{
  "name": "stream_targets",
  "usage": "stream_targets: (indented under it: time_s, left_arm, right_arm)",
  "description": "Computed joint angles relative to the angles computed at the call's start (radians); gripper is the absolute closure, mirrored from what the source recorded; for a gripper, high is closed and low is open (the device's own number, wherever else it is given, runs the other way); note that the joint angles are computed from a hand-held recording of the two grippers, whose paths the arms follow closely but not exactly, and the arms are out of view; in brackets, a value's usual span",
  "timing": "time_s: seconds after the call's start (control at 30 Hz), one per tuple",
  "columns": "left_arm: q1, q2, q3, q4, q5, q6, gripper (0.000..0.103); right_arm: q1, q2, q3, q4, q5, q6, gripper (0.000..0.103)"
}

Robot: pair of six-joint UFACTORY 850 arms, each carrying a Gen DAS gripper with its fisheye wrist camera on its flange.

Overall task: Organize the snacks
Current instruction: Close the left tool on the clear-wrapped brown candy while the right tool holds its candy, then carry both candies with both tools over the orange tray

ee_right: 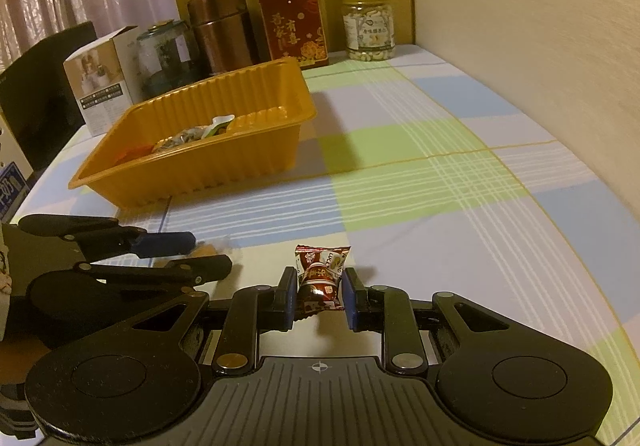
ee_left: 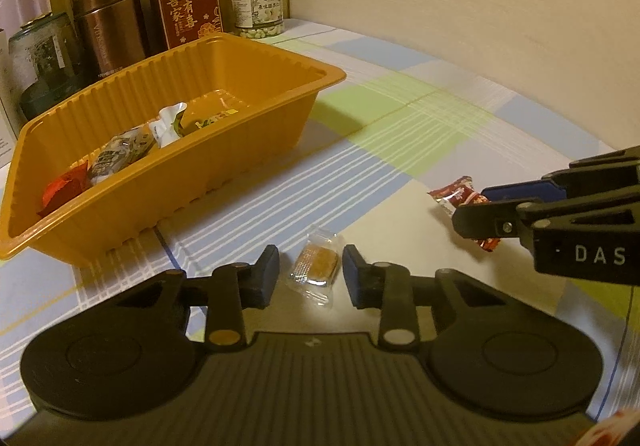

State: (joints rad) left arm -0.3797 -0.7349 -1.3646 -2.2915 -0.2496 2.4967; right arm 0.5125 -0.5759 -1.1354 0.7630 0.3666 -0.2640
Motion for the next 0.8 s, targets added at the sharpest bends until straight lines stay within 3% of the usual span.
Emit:
stream_targets:
  time_s: [0.1, 0.53, 0.8]
  left_arm:
    - [0.002, -0.001, -0.006, 0.088, -0.005, -0.086, 0.084]
    - [-0.01, 0.022, 0.012, 0.081, 0.047, -0.148, 0.084]
    - [-0.006, 0.074, 0.056, -0.009, 0.059, -0.128, 0.085]
  right_arm:
    - [0.0, 0.0, 0.0, 0.001, 0.0, 0.0, 0.079]
    - [0.005, 0.001, -0.004, 0.006, 0.001, -0.008, 0.079]
    - [0.01, 0.008, -0.005, -0.003, 0.001, -0.004, 0.079]
